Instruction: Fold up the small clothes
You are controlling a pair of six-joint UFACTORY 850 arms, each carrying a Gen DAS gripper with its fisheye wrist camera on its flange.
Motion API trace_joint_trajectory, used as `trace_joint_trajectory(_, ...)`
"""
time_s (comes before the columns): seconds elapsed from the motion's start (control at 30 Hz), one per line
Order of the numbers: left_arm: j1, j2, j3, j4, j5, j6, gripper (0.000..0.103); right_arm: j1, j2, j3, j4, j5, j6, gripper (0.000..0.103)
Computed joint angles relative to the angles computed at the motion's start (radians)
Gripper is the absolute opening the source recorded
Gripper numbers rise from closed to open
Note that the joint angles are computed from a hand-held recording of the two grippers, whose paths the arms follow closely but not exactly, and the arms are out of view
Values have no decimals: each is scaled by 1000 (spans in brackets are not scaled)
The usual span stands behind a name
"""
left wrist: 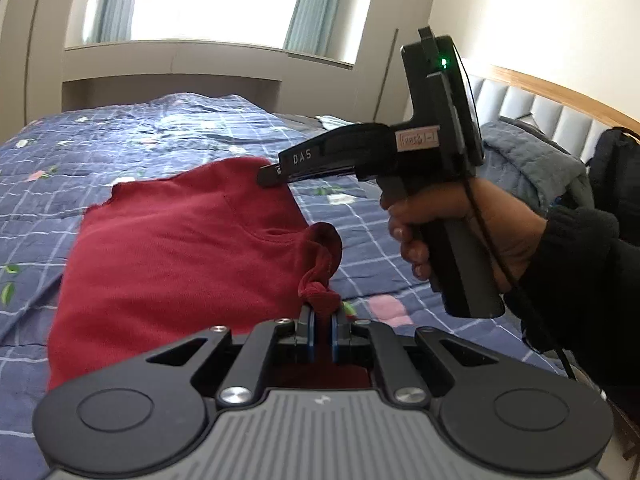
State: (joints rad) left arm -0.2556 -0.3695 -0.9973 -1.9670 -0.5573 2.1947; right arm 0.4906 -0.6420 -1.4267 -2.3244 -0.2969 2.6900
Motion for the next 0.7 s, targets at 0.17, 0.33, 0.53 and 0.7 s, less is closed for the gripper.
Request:
trace_joint_trajectory(0.17, -13, -30, -17, 101, 13, -73, 7, -5, 15, 62, 108, -8, -29, 5)
trace_joint_trajectory(0.33, 18, -44, -43, 231, -39, -221, 19, -3, 7, 80, 64, -9, 38, 11)
trace_joint_trajectory(0.53, 108, 11, -21, 201, -129, -312, 95, 51, 1, 42, 353, -182, -354, 78)
trace_joint_trajectory(0.7, 117, -22, -89, 32, 47, -234, 100, 60, -74, -68, 436, -184, -531, 91)
